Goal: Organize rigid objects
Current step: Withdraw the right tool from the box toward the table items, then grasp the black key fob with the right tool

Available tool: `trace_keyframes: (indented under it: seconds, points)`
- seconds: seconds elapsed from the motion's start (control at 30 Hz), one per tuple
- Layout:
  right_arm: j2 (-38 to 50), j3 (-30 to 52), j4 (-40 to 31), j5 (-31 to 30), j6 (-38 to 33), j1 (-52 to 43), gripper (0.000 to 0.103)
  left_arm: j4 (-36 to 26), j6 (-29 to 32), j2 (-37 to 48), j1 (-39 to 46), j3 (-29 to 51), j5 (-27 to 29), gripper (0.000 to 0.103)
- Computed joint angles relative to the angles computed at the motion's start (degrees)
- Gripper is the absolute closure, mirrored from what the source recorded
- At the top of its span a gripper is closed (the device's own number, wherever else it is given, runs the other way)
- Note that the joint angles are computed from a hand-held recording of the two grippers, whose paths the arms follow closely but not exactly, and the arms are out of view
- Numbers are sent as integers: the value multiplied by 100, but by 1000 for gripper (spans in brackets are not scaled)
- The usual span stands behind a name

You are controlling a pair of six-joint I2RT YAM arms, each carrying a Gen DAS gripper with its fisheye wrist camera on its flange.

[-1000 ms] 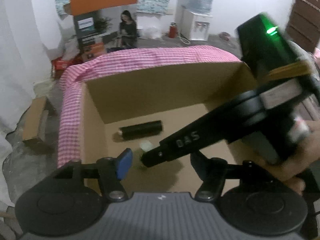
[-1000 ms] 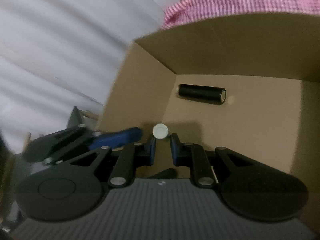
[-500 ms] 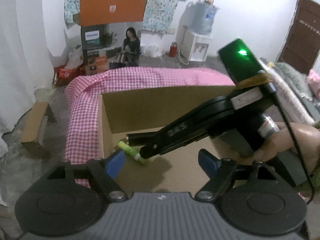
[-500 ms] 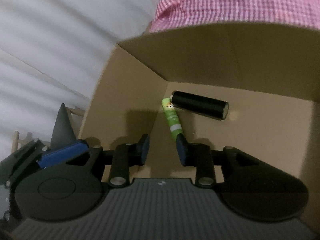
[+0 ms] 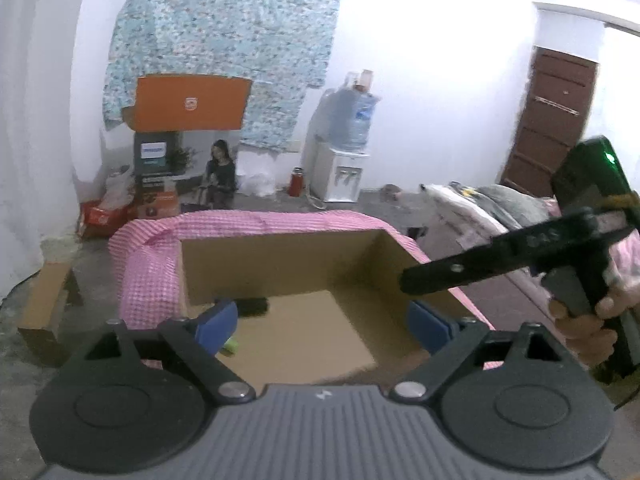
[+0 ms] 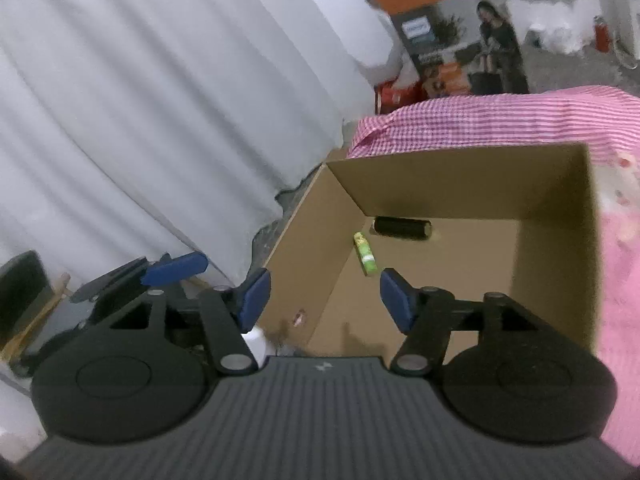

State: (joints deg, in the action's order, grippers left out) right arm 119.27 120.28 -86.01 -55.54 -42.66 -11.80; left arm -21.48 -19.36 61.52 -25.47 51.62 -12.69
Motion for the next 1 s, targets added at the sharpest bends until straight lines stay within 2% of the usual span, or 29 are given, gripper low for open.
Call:
trace_keyframes:
  seconds: [0.1, 0.27, 0.43, 0.57, 0.67, 0.77, 0.83, 0.97, 1.0]
  points:
    - [-681, -1239, 165, -162, -628, -581, 37, -56, -179, -130, -486, -233, -294, 10]
    - [-1533, -3140, 959, -88, -1079, -1246, 36, -62, -534, 84, -1257, -529, -552, 10]
    - [-1798, -4542, 2426, 439, -654, -1155, 37, 268, -510, 899, -1729, -608, -430, 11]
    - [-1625, -4897, 3063, 916, -381, -838, 47, 470, -314, 1637, -1956, -483, -521, 21]
    - [-1497, -4980, 3280, 1157, -304, -588, 54, 488, -211, 2080, -1899, -322, -445, 34]
    - [-1372, -4945, 3476, 1373, -258, -346, 60, 464, -215, 2378, -1790, -206, -328, 42]
    - [-1237, -4917, 3680, 1524, -117, -120, 66, 502, -168, 2469, -1728, -197, -253, 43]
    - [-1124, -4852, 3711, 1728, -148, 103, 68, 616, -45, 2603, -1637, -184, -116, 44]
    - [-1135, -4877, 3753, 1744, -173, 135, 73, 664, -22, 2640, -1627, -187, -80, 44]
